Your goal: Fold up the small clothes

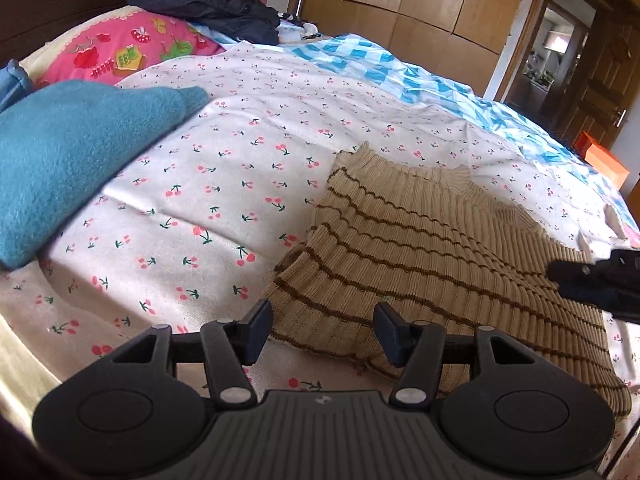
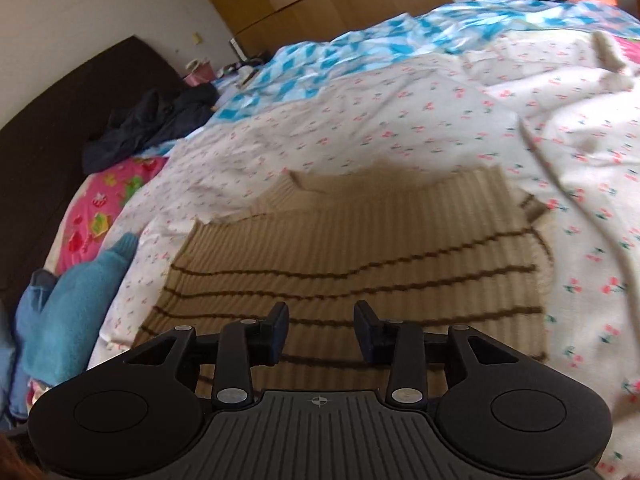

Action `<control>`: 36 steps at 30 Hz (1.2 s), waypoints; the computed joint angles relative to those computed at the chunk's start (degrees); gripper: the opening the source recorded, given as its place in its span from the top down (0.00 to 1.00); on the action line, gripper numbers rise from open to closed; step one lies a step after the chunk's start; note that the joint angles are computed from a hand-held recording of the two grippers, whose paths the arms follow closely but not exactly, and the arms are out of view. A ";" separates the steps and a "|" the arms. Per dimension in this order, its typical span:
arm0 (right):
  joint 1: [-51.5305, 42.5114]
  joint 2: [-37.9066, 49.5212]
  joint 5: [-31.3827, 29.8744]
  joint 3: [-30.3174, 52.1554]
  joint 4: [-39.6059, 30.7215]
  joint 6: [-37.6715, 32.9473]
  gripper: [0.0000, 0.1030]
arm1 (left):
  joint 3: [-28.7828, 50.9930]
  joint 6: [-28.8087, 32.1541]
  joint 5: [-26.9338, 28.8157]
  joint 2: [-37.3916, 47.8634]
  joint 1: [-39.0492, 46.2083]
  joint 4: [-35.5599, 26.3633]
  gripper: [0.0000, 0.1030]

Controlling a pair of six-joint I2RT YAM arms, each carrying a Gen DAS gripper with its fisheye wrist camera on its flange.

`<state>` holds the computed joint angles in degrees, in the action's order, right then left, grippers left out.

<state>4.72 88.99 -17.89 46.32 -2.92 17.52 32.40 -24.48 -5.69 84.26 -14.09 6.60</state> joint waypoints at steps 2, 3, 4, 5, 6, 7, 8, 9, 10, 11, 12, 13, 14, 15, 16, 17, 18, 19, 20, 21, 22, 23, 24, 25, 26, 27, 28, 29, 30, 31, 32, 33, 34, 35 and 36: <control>5.09 5.33 1.64 8.19 -3.58 -0.42 0.63 | -1.18 -1.96 1.54 -1.51 1.25 0.84 0.41; 7.53 8.58 2.43 13.17 -6.12 -0.78 0.62 | -2.04 -3.45 2.31 -2.77 2.06 1.04 0.41; 9.51 11.64 2.90 17.73 -8.21 -0.63 0.61 | -3.04 -4.63 2.93 -4.08 2.91 1.34 0.41; 11.28 15.27 2.85 22.90 -10.66 -0.51 0.59 | -3.98 -5.32 3.16 -4.95 3.58 2.06 0.40; 12.56 18.81 2.63 28.05 -13.61 -0.59 0.57 | -4.22 -5.60 3.15 -4.93 3.92 2.41 0.38; 14.20 23.69 3.10 34.99 -17.42 0.02 0.55 | -3.95 -5.52 3.76 -4.19 4.31 2.47 0.37; 15.51 27.52 4.27 40.34 -20.01 0.94 0.55 | -3.60 -5.21 5.22 -3.18 4.83 2.68 0.37; 16.89 31.43 5.41 45.82 -22.69 1.05 0.55 | -3.10 -5.07 6.51 -2.00 5.26 2.61 0.37; 18.10 35.31 6.49 51.59 -26.09 0.59 0.55 | -2.61 -5.06 7.28 -0.93 5.49 2.55 0.37; 19.11 38.85 7.77 56.84 -29.21 0.76 0.55 | -2.31 -5.04 8.29 -0.08 5.87 2.70 0.38; 19.87 42.03 8.40 61.59 -32.00 1.35 0.55 | -2.21 -5.03 9.40 0.67 6.34 3.32 0.37; 20.46 45.74 8.57 67.06 -35.80 1.48 0.54 | -2.13 -5.17 10.18 1.30 6.71 3.81 0.37; 21.17 49.20 9.68 72.63 -39.79 1.19 0.50 | -1.95 -5.53 10.96 1.95 7.10 4.12 0.37; 21.99 51.79 11.52 76.87 -42.79 1.00 0.49 | -1.88 -5.84 11.99 2.54 7.56 4.67 0.37; 22.59 53.88 12.69 80.46 -45.12 0.54 0.44 | -1.69 -6.14 12.70 3.08 7.89 4.98 0.37; 23.13 55.56 13.54 83.47 -47.12 -0.30 0.38 | -1.51 -6.46 13.01 3.47 8.03 5.21 0.37; 23.79 57.40 14.82 86.70 -49.29 -1.52 0.36 | -1.43 -6.57 13.04 3.68 8.03 5.44 0.37; 24.55 58.57 16.69 88.56 -50.46 -2.63 0.35 | -1.35 -6.52 12.84 3.77 7.95 5.70 0.37; 25.37 59.28 18.96 89.28 -50.76 -3.92 0.36 | -1.19 -6.39 12.62 3.71 7.77 5.70 0.37; 26.08 59.21 21.10 88.43 -49.98 -5.38 0.36 | -1.26 -6.22 12.43 3.51 7.58 6.02 0.37; 26.67 58.95 22.96 87.43 -49.18 -7.02 0.40 | -1.36 -5.99 11.93 3.29 7.25 6.29 0.37; 27.20 58.74 24.46 86.73 -48.60 -8.76 0.48 | -1.17 -5.81 10.96 3.21 6.78 6.14 0.37; 27.50 58.04 25.94 85.44 -47.98 -10.42 0.54 | -1.18 -5.98 10.54 3.15 6.56 6.36 0.37; 27.38 57.33 26.49 84.37 -47.58 -11.61 0.63 | -1.08 -6.30 10.50 3.32 6.50 6.71 0.37; 26.86 56.44 25.62 83.24 -47.25 -12.11 0.69 | -0.66 -6.74 10.74 3.91 6.50 7.12 0.38; 26.19 55.75 24.30 82.81 -47.45 -12.13 0.72 | 0.16 -6.65 11.97 4.92 6.79 7.35 0.40; 25.33 54.83 22.58 82.30 -47.60 -11.49 0.80 | 1.40 -6.28 13.48 6.10 7.11 6.97 0.43; 24.57 53.58 20.86 81.14 -47.11 -10.38 0.85 | 2.28 -5.99 14.66 7.04 7.28 7.02 0.59; 24.05 52.06 19.58 79.25 -45.85 -9.44 0.86 | 3.20 -5.82 15.08 7.71 7.23 6.42 0.77; 23.65 49.88 18.69 76.12 -43.64 -8.87 0.86 | 3.88 -5.44 14.96 7.87 6.94 5.83 0.81; 23.14 47.44 17.65 72.64 -41.13 -8.39 0.87 | 3.81 -5.03 14.48 7.35 6.49 5.94 0.81; 22.41 44.56 16.40 68.74 -38.67 -8.04 0.87 | 3.37 -4.76 13.73 6.37 5.83 6.28 0.81; 21.51 41.84 15.12 65.24 -36.49 -7.76 0.87 | 2.72 -4.52 13.35 5.10 5.08 6.80 0.81; 20.36 39.03 13.61 61.75 -34.36 -7.43 0.88 | 2.22 -4.44 13.22 3.75 4.21 7.22 0.81; 18.95 36.17 11.97 58.32 -32.31 -7.12 0.88 | 1.87 -4.37 13.03 2.27 3.06 7.54 0.82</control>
